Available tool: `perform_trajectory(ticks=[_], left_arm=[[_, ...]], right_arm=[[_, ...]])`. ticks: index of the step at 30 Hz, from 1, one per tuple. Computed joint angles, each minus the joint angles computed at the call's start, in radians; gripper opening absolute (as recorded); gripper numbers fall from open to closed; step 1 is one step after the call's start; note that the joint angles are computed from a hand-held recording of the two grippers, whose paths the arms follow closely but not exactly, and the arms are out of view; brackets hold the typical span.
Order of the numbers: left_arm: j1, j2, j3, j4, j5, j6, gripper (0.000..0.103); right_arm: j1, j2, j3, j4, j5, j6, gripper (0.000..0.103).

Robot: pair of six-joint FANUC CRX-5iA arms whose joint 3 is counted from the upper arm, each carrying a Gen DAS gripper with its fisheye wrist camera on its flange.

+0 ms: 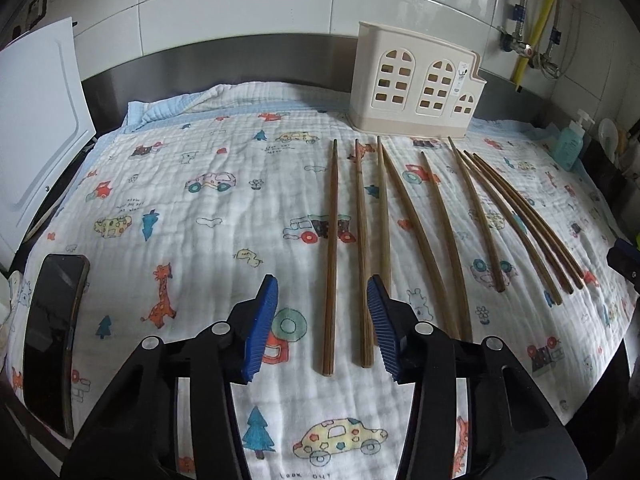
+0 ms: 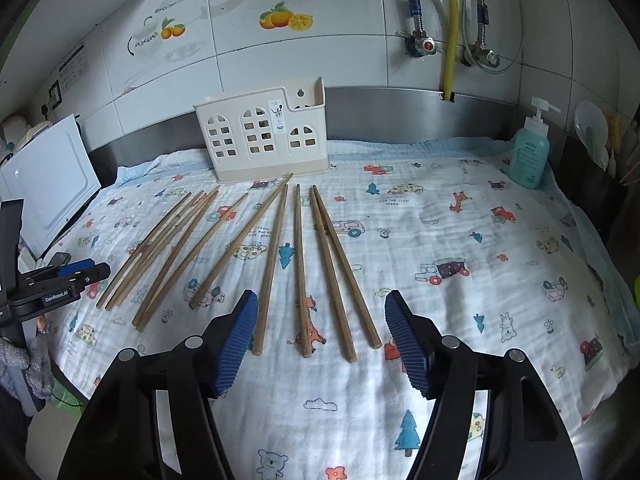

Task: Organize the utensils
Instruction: 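Lower the left tool onto a wooden chopstick and close while the right tool grasps another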

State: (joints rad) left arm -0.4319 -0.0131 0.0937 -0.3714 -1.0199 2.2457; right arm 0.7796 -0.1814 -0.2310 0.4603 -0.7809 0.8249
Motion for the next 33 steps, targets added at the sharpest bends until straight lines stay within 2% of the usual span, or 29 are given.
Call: perform_trajectory(ticks=[5, 9, 16, 20, 25, 33], left_arm=[[0.025, 0.024, 0.005, 0.033, 0.006, -0.021, 0.027], [0.031, 0.034, 0.009, 0.043, 0.01, -0.034, 0.022], [0.039, 0.047, 0.01, 0.061, 0.013, -0.053, 0.018], [0.04, 0.053, 0.011, 0.065, 0.009, -0.055, 0.018], [0.038, 0.055, 0.012, 0.062, 0.007, -0.054, 0.018], [0.044, 0.055, 0.009, 0.078, 0.015, -0.057, 0.018]], right_arm=[[-0.03, 0.03, 0.033, -0.049, 0.001, 0.061, 0.052], [-0.049, 0.06, 0.063, -0.087, -0.009, 0.124, 0.042], [-0.08, 0.102, 0.103, -0.138, -0.02, 0.209, 0.026], [-0.089, 0.122, 0.122, -0.154, -0.032, 0.253, 0.023], [-0.104, 0.153, 0.147, -0.18, -0.053, 0.304, 0.014], [-0.116, 0.182, 0.166, -0.206, -0.067, 0.354, 0.011]])
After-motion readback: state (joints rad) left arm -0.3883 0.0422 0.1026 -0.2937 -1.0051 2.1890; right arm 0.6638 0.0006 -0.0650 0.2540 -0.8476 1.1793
